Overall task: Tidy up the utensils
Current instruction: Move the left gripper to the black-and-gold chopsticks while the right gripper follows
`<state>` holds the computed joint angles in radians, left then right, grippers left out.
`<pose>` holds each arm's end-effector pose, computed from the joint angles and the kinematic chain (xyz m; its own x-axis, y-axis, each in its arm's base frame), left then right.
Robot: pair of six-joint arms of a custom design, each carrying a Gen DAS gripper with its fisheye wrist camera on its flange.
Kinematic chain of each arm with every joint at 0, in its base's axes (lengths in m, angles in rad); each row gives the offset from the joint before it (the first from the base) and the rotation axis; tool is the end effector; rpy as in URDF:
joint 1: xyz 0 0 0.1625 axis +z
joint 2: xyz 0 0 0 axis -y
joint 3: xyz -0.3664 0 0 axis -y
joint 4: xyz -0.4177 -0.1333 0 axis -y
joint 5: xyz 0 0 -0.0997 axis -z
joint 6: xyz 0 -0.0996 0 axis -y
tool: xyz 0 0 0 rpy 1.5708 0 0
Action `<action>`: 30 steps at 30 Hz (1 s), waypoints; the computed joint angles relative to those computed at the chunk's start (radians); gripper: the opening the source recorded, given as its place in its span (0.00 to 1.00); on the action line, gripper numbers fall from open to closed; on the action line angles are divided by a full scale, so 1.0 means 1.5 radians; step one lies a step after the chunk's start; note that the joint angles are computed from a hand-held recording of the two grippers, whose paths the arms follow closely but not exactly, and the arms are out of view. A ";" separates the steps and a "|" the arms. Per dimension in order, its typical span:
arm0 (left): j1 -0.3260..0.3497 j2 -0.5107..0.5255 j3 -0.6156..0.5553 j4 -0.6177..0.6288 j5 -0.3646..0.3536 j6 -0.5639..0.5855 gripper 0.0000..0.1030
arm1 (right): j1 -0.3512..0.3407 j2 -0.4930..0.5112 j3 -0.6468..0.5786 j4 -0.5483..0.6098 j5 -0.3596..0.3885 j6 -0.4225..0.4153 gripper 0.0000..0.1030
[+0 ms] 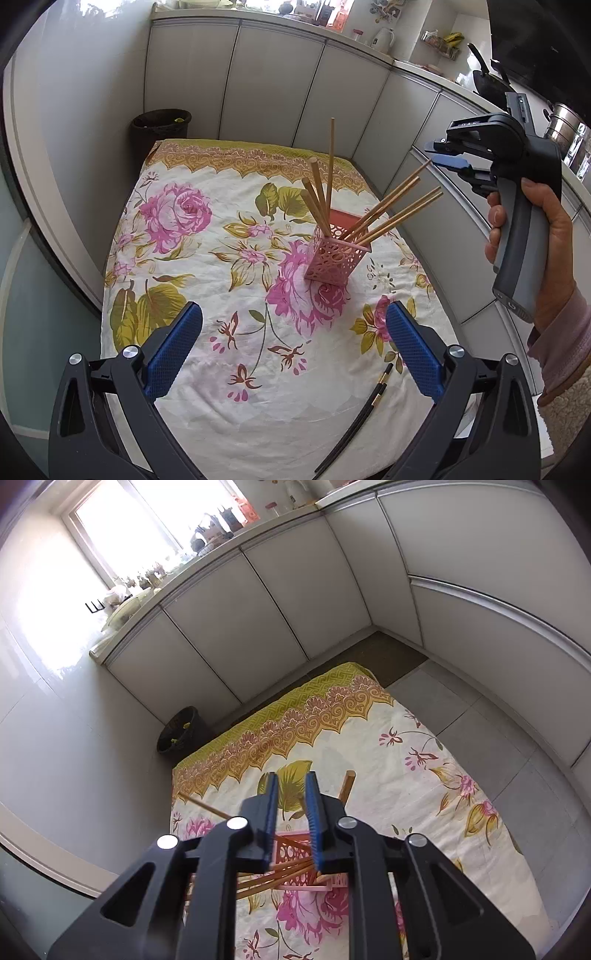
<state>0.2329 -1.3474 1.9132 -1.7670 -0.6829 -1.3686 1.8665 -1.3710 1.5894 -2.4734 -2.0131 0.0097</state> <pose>-0.4418 -0.3212 0.2012 -0.8633 -0.0745 -0.4991 0.3066 0.7081 -0.6361 0.2659 -0.5616 0.4244 -0.9455 0.0026 0.3255 -0.2167 0.7413 -0.6352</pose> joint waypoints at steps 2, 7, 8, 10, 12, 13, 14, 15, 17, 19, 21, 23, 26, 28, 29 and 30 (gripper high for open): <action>0.002 -0.004 0.002 -0.006 -0.001 -0.003 0.92 | 0.011 -0.015 0.013 -0.020 -0.003 -0.029 0.45; 0.002 0.000 -0.006 -0.005 -0.007 -0.009 0.93 | 0.044 -0.076 0.049 -0.064 -0.021 -0.049 0.73; 0.003 0.005 -0.010 -0.003 -0.012 -0.005 0.93 | 0.051 -0.096 0.065 -0.082 -0.029 -0.047 0.82; 0.002 0.016 -0.019 0.001 -0.021 0.004 0.93 | 0.066 -0.135 0.097 -0.117 -0.061 -0.052 0.90; 0.004 0.029 -0.025 -0.007 -0.037 0.023 0.93 | 0.072 -0.183 0.133 -0.128 -0.084 -0.046 0.94; 0.005 0.036 -0.029 -0.011 -0.046 0.034 0.93 | 0.072 -0.207 0.148 -0.112 -0.099 -0.034 0.94; 0.006 0.045 -0.033 -0.013 -0.054 0.045 0.93 | 0.069 -0.231 0.162 -0.083 -0.114 -0.017 0.94; 0.007 0.054 -0.038 -0.015 -0.064 0.055 0.93 | 0.062 -0.255 0.176 -0.050 -0.123 -0.001 0.93; 0.012 0.072 -0.045 -0.033 -0.089 0.080 0.93 | 0.043 -0.311 0.216 0.010 -0.137 0.017 0.93; 0.018 0.093 -0.056 -0.052 -0.119 0.114 0.93 | 0.029 -0.364 0.270 0.027 -0.171 0.006 0.93; 0.027 0.123 -0.078 -0.054 -0.151 0.149 0.93 | 0.020 -0.413 0.329 0.014 -0.213 -0.029 0.93; 0.039 0.156 -0.102 -0.051 -0.183 0.183 0.93 | 0.017 -0.459 0.395 -0.044 -0.248 -0.085 0.93; 0.066 0.212 -0.148 -0.030 -0.244 0.217 0.93 | 0.010 -0.521 0.477 -0.130 -0.268 -0.190 0.93; 0.091 0.255 -0.186 -0.014 -0.298 0.238 0.93 | -0.013 -0.564 0.497 -0.082 -0.241 -0.186 0.93; 0.102 0.280 -0.210 0.003 -0.320 0.240 0.93 | -0.031 -0.583 0.492 -0.017 -0.223 -0.156 0.93; 0.112 0.300 -0.228 0.011 -0.338 0.244 0.93 | -0.050 -0.595 0.483 0.047 -0.205 -0.123 0.94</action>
